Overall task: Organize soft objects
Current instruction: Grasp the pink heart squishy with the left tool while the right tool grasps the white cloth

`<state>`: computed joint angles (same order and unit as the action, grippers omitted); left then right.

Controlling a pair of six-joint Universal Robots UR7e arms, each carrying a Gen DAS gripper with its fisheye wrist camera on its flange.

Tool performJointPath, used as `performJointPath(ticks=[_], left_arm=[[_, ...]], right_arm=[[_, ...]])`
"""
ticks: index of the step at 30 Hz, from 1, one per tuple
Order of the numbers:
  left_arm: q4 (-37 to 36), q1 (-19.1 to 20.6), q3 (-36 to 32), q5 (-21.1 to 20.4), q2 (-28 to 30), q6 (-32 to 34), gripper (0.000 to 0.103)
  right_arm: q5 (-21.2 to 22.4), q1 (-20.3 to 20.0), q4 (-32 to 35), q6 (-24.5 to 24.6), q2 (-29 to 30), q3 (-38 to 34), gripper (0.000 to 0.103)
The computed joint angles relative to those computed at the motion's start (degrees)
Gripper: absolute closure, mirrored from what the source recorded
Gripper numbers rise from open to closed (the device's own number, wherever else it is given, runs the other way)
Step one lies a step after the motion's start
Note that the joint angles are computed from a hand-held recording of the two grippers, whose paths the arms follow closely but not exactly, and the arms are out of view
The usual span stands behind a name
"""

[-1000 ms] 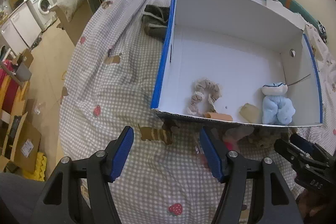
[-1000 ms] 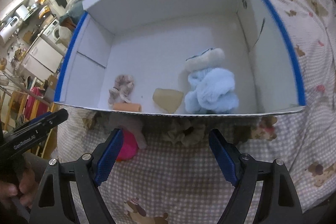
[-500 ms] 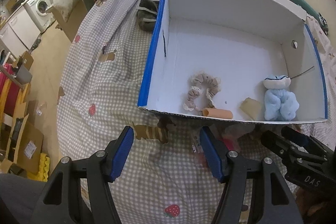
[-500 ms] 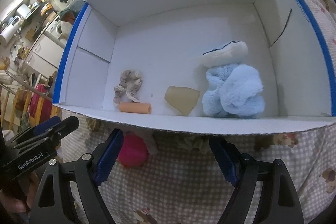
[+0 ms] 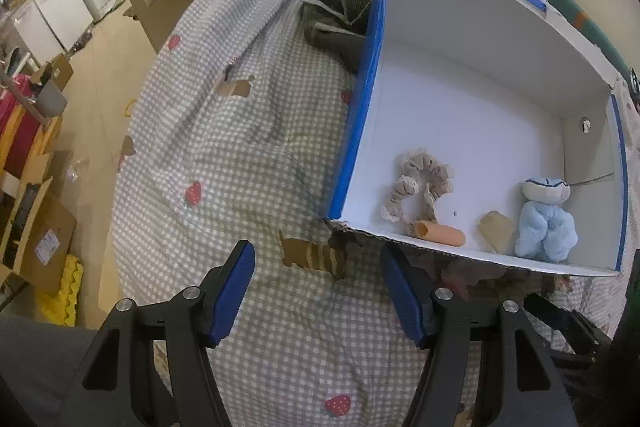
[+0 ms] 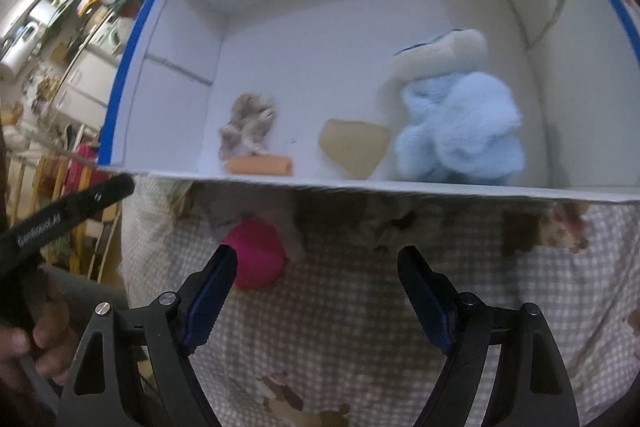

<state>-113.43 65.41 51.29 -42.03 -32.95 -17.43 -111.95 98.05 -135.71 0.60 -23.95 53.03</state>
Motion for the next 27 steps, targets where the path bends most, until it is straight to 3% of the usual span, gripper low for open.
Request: performJointPath(ticks=[5, 7, 9, 13, 16, 19, 21, 27], left_arm=[[-0.18, -0.32, 0.31, 0.24, 0.11, 1.16, 0.041], [-0.01, -0.28, 0.32, 0.31, 0.13, 1.02, 0.041], [0.36, -0.19, 0.15, 0.51, 0.18, 0.64, 0.041], [0.91, -0.05, 0.1, 0.91, 0.23, 0.05, 0.041], [1.35, 0.0, -0.27, 0.75, 0.47, -0.08, 0.041], [1.17, 0.05, -0.23, -0.45, 0.27, -0.27, 0.041], [0.61, -0.03, 0.14, -0.94, 0.11, 0.14, 0.041], [0.69, -0.16, 0.6, -0.61, -0.02, 0.29, 0.041]], right_arm=[[3.98, 0.39, -0.99, -3.01, 1.85, -2.63, 0.019], [3.93, 0.5, 0.39, -3.64, 3.68, -5.42, 0.027], [3.15, 0.57, 2.06, -3.71, 5.44, -8.12, 0.042], [3.39, 0.18, 3.75, -2.51, 7.7, -11.48, 0.05], [3.22, 0.21, 3.37, -2.78, 8.42, -12.46, 0.063], [3.08, 0.28, 1.15, -3.38, 7.74, -10.84, 0.074], [2.02, 0.53, 0.16, -4.39, 7.27, -9.86, 0.087], [1.99, 0.58, -3.47, -5.87, 3.29, -3.43, 0.095]])
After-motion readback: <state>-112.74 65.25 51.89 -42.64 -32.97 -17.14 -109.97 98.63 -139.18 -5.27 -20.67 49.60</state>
